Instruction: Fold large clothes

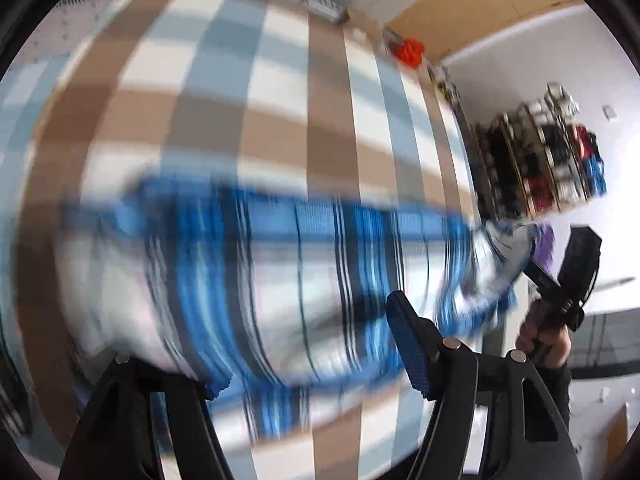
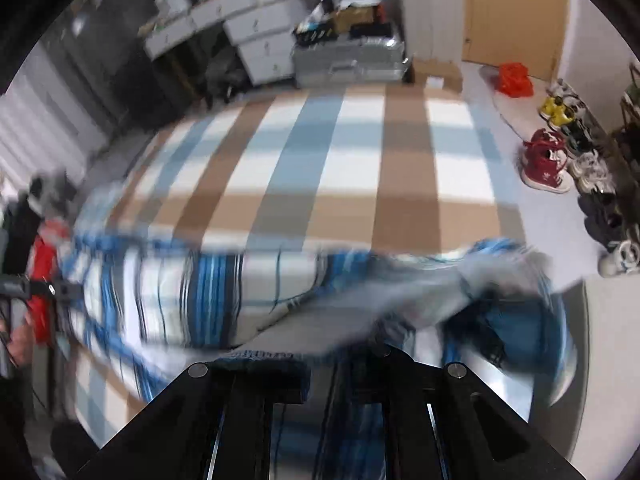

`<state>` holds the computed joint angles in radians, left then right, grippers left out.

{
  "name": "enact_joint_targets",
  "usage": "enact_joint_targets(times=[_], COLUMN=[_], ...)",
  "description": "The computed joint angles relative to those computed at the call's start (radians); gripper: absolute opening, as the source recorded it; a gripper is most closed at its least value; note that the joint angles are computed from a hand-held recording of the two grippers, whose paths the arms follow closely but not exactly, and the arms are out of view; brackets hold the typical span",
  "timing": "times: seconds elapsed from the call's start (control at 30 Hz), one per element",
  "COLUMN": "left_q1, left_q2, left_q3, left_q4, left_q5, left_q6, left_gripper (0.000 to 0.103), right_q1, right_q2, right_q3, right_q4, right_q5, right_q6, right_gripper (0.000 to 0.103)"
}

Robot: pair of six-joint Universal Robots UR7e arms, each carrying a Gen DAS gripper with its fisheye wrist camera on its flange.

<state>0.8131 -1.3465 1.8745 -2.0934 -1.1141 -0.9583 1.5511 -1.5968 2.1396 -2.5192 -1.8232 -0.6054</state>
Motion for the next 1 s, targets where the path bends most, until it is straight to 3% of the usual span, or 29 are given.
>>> enact_joint_targets(times=[0.07,0.13,0.23,0.37,0.5,0.53,0.57,0.6,0.67,0.73,0.87,1.0], left_q1=[0.025,0.05,0.037,0.001,-0.05,-0.06,-0.065,-0.066,-0.071,-0.063,-0.034,-0.023], left_q2=[0.015,0.035,0.026,-0.03,-0.066,-0.071,-0.075,-0.071,-0.075,-0.065,-0.113,-0.164], left_q3=[-0.026,-0.061,-0.072,-0.053,-0.007,0.011,0.025,0.034,0.068,0.083,0.169,0.214], left_q4=[-0.037,-0.019,0.041,0.05,0.11,0.109,0.104,0.103,0.086,0.126,0.039,-0.038], left_q5=[0.032,0.062,0.167,0.211,0.183,0.169,0.146,0.115,0.095,0.095,0.077,0.068], left_q6=[0.028,0.017,-0.03,-0.023,-0.022,-0.023,-0.018,-0.01,-0.011,-0.031,-0.076,-0.088], left_gripper=[0.064,0.064,0.064,0.064,0.064,0.064,0.064,0.064,0.064,0.064,0.064,0.063], right_q1=[-0.014,-0.009,-0.018,-0.056,-0.08,-0.085,-0.097,-0.101,-0.093,-0.078,-0.12,-0.18], right_q2=[0.048,0.101,0.151,0.103,-0.016,-0.043,-0.077,-0.104,-0.139,-0.108,-0.033,-0.022], right_q3=[-0.051,-0.077,-0.109,-0.117,-0.063,-0.047,-0.026,0.009,0.096,0.165,0.184,0.132], right_q4=[-0.043,-0.153,-0.28,-0.217,-0.072,-0.026,0.029,0.041,-0.045,-0.215,-0.34,-0.287], right_q5=[0.007,-0.054,-0.121,-0.038,0.106,0.144,0.19,0.204,0.165,0.016,-0.131,-0.14], right_q6=[0.056,0.064,0.069,0.081,0.002,-0.012,-0.035,-0.061,-0.198,-0.275,-0.283,-0.171], right_gripper=[0.011,0.011,0.011,0.011,0.014,0.032,0.082,0.103,0.103,0.103,0.103,0.101])
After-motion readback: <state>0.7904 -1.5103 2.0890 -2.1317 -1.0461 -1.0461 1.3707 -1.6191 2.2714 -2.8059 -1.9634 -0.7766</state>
